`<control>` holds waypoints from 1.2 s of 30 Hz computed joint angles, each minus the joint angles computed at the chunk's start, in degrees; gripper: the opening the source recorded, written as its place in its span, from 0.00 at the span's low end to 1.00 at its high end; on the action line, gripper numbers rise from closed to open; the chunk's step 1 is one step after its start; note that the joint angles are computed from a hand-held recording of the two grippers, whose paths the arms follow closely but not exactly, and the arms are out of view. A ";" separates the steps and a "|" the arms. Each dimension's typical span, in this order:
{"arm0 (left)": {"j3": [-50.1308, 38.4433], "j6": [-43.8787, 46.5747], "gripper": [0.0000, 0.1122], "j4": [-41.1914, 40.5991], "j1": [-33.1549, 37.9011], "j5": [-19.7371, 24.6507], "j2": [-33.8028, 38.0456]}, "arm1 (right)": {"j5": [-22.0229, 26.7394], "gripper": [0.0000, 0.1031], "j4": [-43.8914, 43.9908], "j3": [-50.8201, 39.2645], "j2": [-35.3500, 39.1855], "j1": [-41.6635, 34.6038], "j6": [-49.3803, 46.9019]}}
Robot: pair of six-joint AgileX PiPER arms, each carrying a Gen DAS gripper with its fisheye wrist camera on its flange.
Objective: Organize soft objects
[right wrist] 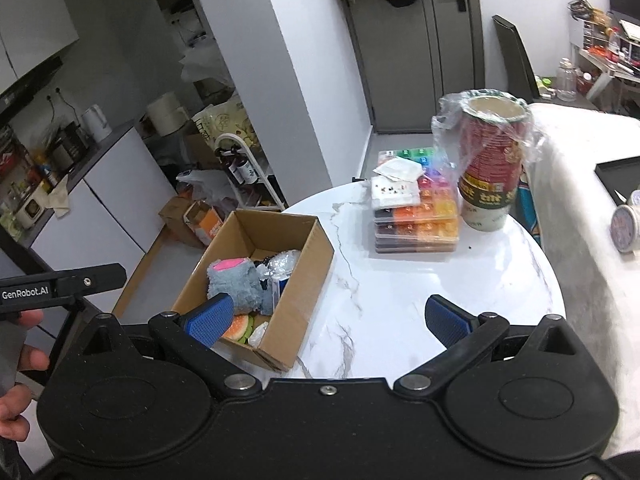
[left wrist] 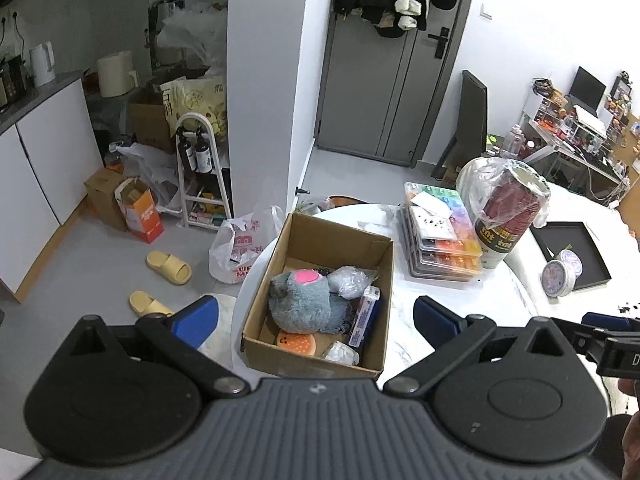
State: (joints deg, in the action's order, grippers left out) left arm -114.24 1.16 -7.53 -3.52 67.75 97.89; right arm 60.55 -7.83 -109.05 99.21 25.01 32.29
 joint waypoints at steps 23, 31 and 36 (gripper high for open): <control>10.81 1.52 0.92 0.72 -1.73 -1.30 -11.72 | 0.96 1.00 -13.92 12.27 -11.91 7.67 13.88; 11.99 2.30 0.92 0.53 -0.90 -0.99 -14.82 | 1.90 1.00 -13.55 14.09 -15.09 9.21 13.36; 14.63 2.59 0.92 0.47 -1.19 -1.24 -17.85 | 3.73 1.00 -16.32 14.17 -16.60 11.83 15.44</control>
State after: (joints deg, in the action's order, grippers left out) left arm -99.61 3.75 -7.07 -4.71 66.51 80.04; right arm 64.28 -24.16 -94.88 82.61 36.84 47.73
